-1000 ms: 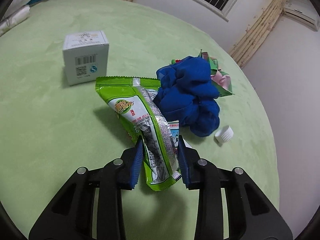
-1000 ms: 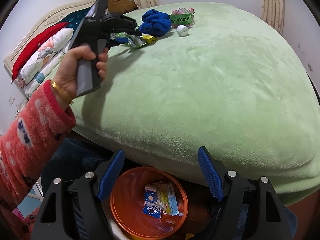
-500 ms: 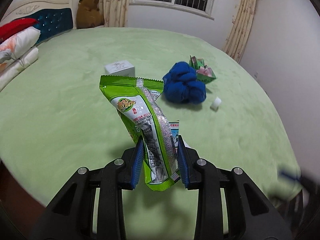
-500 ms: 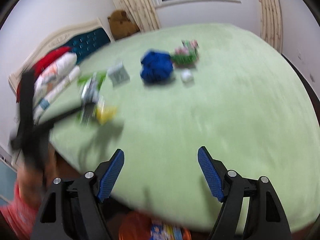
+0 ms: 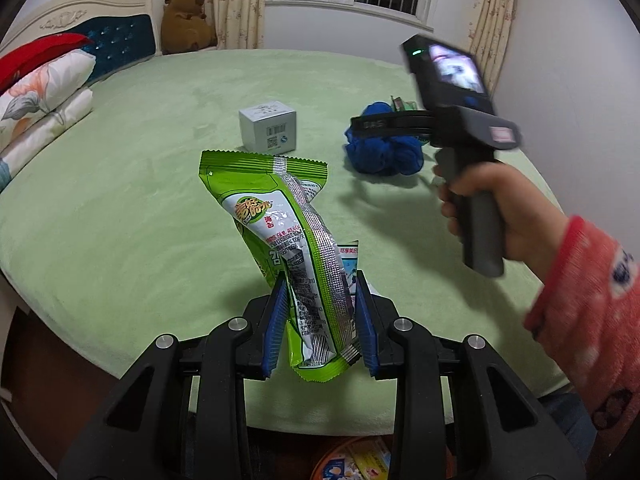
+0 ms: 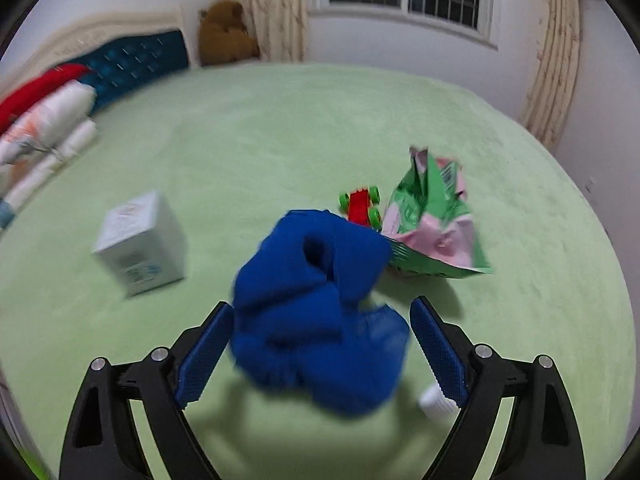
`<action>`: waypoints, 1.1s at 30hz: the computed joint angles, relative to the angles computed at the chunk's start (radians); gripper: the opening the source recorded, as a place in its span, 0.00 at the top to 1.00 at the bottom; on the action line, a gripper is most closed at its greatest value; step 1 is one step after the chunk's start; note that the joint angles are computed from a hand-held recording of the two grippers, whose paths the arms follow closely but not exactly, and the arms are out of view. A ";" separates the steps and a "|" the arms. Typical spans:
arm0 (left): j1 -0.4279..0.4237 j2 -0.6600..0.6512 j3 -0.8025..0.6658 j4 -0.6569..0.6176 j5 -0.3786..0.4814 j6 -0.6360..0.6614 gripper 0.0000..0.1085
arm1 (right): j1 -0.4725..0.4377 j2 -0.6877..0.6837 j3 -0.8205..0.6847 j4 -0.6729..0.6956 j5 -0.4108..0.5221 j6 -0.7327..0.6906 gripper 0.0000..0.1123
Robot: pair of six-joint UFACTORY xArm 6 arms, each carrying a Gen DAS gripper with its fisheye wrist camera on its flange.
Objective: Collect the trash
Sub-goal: 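Grasp the green snack bag with the left tool while the right tool grasps the blue cloth, then carry the snack bag and blue cloth over the orange bucket and open both tools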
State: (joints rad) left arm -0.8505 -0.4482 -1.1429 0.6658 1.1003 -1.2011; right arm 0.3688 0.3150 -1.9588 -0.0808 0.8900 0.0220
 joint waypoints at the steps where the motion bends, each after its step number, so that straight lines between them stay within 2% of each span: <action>1: 0.004 0.001 -0.001 -0.001 0.000 0.002 0.71 | 0.001 0.059 -0.089 0.027 0.079 -0.008 0.38; 2: 0.008 0.004 -0.004 -0.003 0.001 0.006 0.71 | -0.007 0.084 -0.137 0.094 0.120 -0.038 0.48; 6: 0.008 0.006 -0.010 0.002 0.003 0.006 0.71 | -0.003 0.064 -0.138 0.101 0.146 -0.058 0.56; 9: -0.004 0.001 -0.011 0.000 0.000 -0.001 0.72 | -0.018 -0.033 -0.029 0.155 0.116 -0.091 0.57; 14: -0.049 -0.003 -0.028 0.033 0.033 -0.007 0.71 | -0.049 -0.309 0.264 0.258 0.036 -0.200 0.58; 19: -0.129 -0.005 -0.048 0.059 0.087 0.000 0.71 | -0.126 -0.625 0.529 0.418 0.070 -0.358 0.58; 24: -0.229 -0.016 -0.042 0.009 0.110 0.032 0.71 | -0.252 -0.922 0.744 0.541 0.181 -0.486 0.57; 27: -0.291 -0.016 -0.028 -0.035 0.126 0.053 0.71 | -0.356 -1.073 0.842 0.604 0.315 -0.570 0.57; 33: -0.358 -0.029 0.050 -0.193 0.097 0.114 0.71 | -0.500 -1.251 0.976 0.639 0.522 -0.683 0.57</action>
State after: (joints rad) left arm -1.2087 -0.4773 -1.0930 0.4732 1.1970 -1.0868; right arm -0.1309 -0.9360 -0.9828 0.5578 1.4124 -0.6610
